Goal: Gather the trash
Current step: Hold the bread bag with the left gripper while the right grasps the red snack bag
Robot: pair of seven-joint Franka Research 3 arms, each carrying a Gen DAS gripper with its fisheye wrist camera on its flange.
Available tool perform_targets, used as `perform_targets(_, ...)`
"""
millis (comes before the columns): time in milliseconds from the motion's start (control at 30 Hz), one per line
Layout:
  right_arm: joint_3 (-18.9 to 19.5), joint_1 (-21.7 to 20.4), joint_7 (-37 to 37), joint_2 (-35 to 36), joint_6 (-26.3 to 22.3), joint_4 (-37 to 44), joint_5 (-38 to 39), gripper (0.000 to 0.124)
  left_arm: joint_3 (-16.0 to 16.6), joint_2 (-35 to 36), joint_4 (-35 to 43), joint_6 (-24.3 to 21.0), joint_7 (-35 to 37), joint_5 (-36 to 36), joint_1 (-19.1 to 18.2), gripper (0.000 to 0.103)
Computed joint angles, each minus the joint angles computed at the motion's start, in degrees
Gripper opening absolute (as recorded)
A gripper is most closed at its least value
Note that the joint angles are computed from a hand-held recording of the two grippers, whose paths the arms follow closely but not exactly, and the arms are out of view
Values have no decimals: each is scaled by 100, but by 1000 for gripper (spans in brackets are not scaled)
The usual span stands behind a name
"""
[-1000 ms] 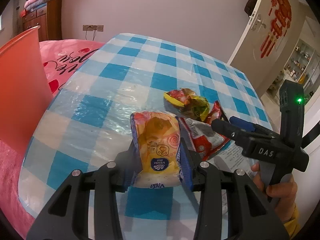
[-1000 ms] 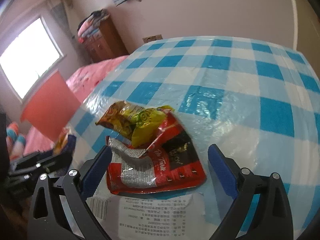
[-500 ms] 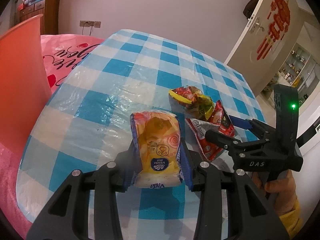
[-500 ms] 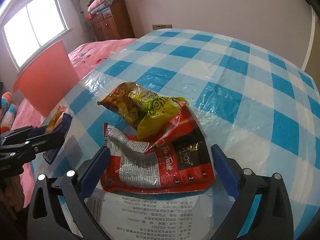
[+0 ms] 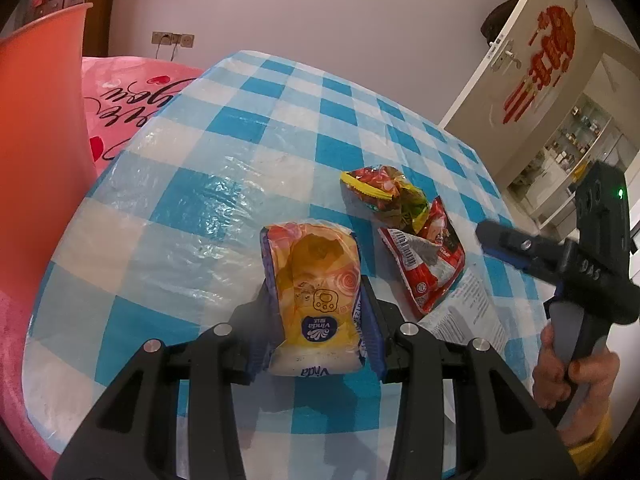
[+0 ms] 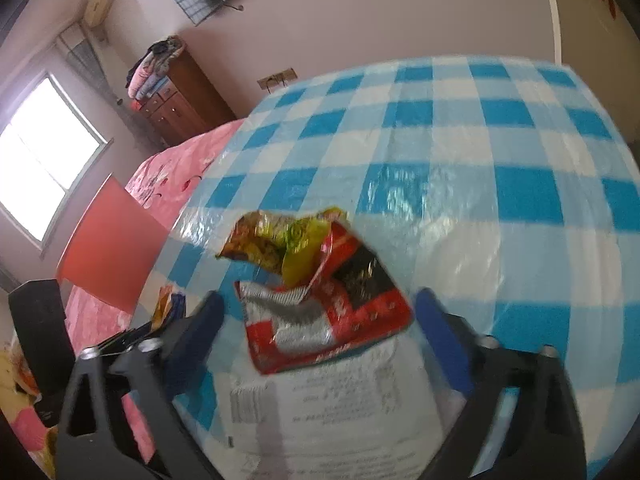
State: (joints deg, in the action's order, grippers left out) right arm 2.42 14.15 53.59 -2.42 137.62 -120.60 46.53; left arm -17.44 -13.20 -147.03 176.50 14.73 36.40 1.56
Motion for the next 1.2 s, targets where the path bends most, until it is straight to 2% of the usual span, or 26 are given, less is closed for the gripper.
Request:
perform_targets(33,-2,-7,141,12,-94,-4,-82,64,5,-17,-20,20,1,5,-2,42)
perform_targets(100,7,-11,364,114,-283,49,-204,63,-19,-46,-63,89,-32,50,59,42)
perform_targets(267,94,65,774,107,67,-4,-513,63,-45,-117,-188,253,23,-9,145,42)
perform_targets(367,166,150,926,199,350,32,-823,64,-107,-152,-243,333,70,-43,220,42)
perform_targets(567,258,264,775,530,732,287,-852,79,-162,-158,-326,449,231,-243,284,42)
perform_targets(667,295,278,659,718,959,456,-844,80,-208,-145,-343,481,297,-328,334,42)
perform_targets(833,237,203,1104,779,841,560,-1091,80,-213,-158,-409,548,427,-493,362,42)
perform_targets(1000,294,235,999,609,761,380,-1209,80,-376,-130,-397,619,491,-557,523,42)
perform_targets(1133,336,399,1273,535,1162,178,-1855,81,-489,-168,-405,646,552,-580,626,42)
perform_targets(1200,335,438,1392,553,1211,183,-2087,79,-599,-220,-411,640,541,-565,728,42)
